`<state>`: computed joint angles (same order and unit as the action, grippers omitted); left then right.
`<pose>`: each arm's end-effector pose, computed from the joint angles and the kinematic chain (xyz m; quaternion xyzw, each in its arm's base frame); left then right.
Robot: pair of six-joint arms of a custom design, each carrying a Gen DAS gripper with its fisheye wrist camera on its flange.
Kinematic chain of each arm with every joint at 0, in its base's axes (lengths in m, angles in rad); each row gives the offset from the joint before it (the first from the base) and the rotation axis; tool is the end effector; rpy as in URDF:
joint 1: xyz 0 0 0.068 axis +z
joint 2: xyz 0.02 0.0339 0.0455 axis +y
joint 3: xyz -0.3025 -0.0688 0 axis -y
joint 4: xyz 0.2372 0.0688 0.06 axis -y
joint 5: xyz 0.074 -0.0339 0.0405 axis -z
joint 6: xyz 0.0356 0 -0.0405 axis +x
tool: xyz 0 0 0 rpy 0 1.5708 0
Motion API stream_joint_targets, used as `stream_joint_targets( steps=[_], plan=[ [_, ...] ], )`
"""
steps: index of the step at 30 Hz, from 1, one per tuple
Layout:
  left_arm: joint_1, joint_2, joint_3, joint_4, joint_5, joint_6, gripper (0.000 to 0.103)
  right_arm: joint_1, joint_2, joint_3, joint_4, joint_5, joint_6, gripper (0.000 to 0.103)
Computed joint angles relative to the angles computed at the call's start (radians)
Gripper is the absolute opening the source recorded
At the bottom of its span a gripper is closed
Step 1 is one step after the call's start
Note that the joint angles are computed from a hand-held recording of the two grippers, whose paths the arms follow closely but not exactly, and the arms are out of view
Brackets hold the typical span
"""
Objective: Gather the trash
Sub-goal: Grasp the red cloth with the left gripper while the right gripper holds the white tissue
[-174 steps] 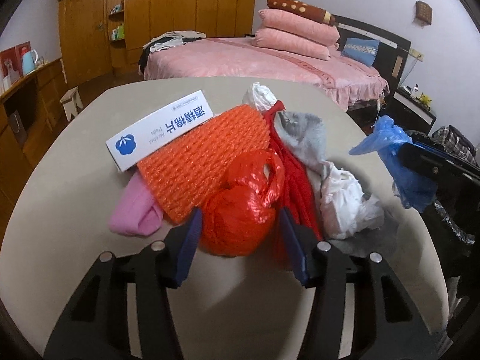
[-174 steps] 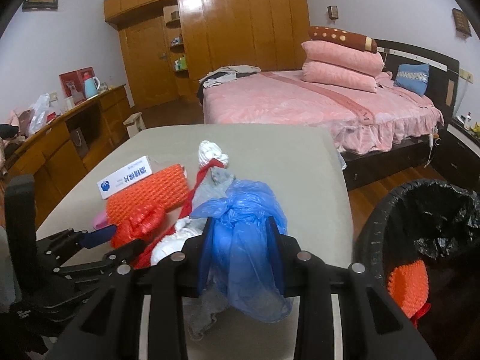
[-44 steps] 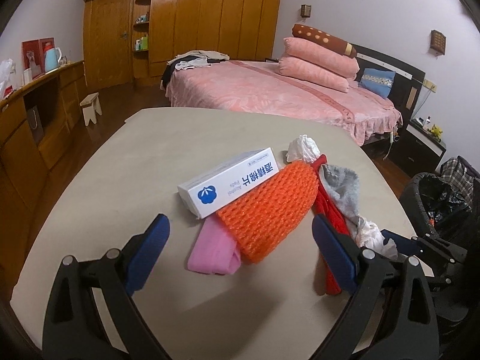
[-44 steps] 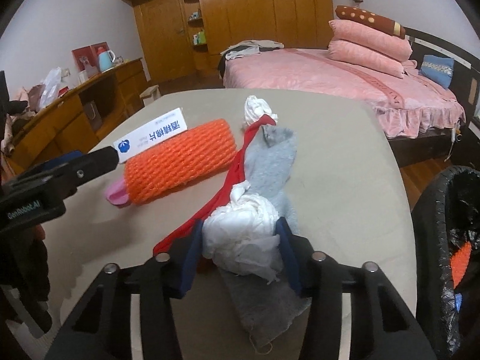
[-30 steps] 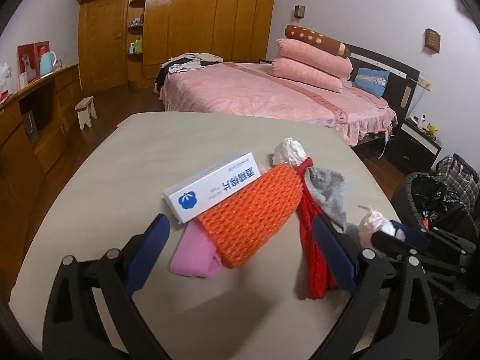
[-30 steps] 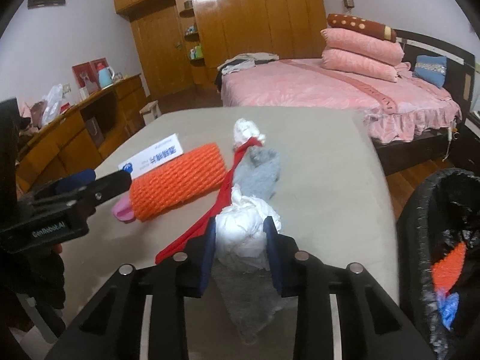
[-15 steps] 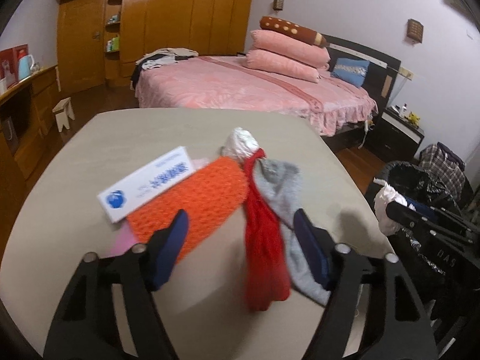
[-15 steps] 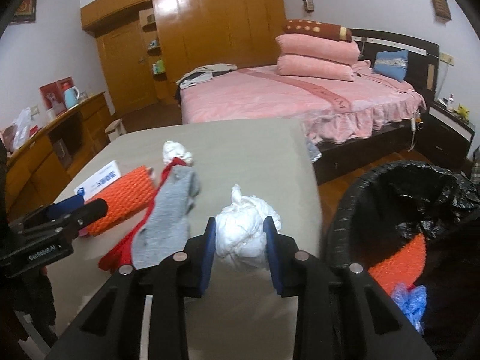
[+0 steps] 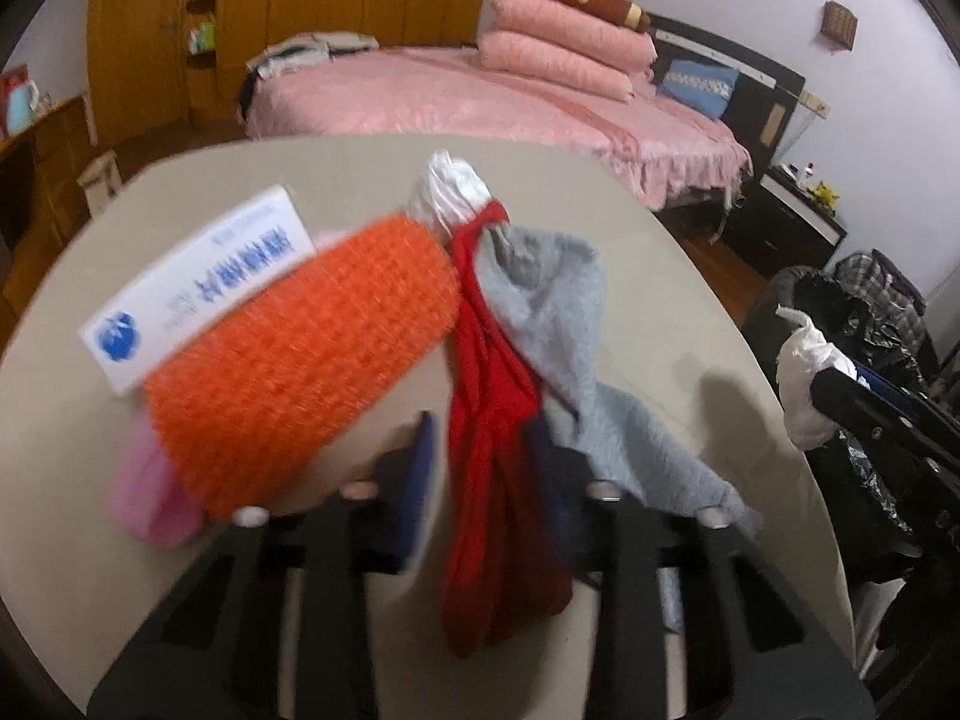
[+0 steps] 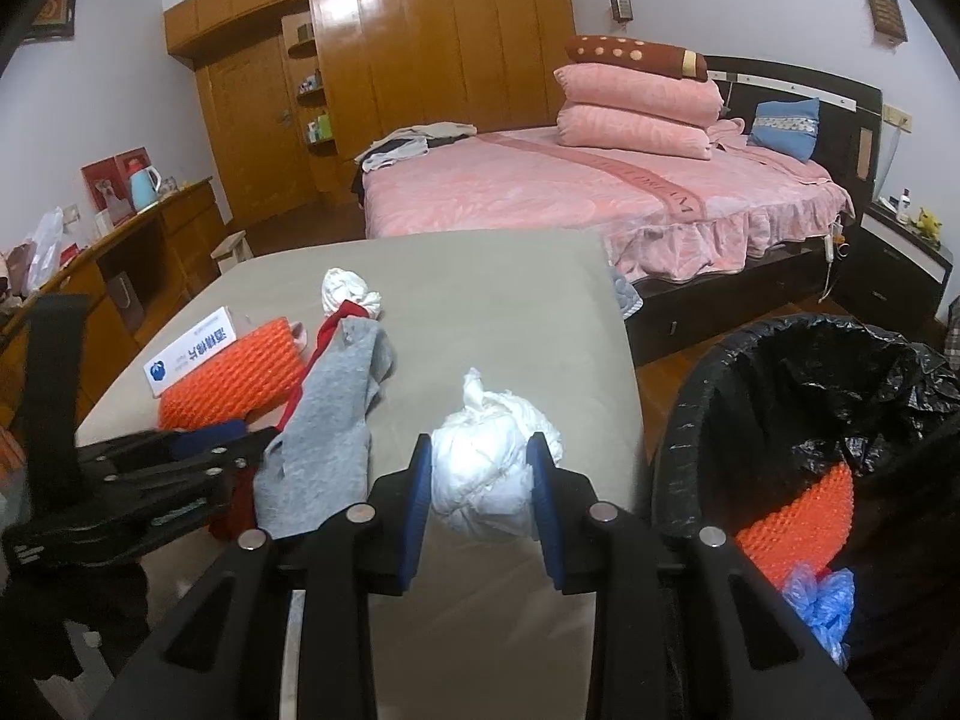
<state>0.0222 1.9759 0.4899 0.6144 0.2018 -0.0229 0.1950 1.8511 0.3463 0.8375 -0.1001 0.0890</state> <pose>0.2893 -0.0007 0.0769 0.0134 0.9353 -0.0948 0.3407 0.2594 0.0549 0.1037 -0.0694 0.8961 0.1063 0.4252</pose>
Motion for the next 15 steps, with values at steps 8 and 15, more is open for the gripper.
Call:
stream_joint_targets(
  steps=[8, 15],
  plan=[
    [0.009, -0.073, -0.055, 0.063, 0.046, -0.022, 0.006, -0.001, -0.026, -0.009, -0.004, 0.002, -0.002, 0.031],
    [0.025, -0.228, -0.107, 0.028, 0.062, -0.023, 0.005, 0.002, -0.074, -0.019, -0.015, 0.004, 0.002, 0.031]
  ],
)
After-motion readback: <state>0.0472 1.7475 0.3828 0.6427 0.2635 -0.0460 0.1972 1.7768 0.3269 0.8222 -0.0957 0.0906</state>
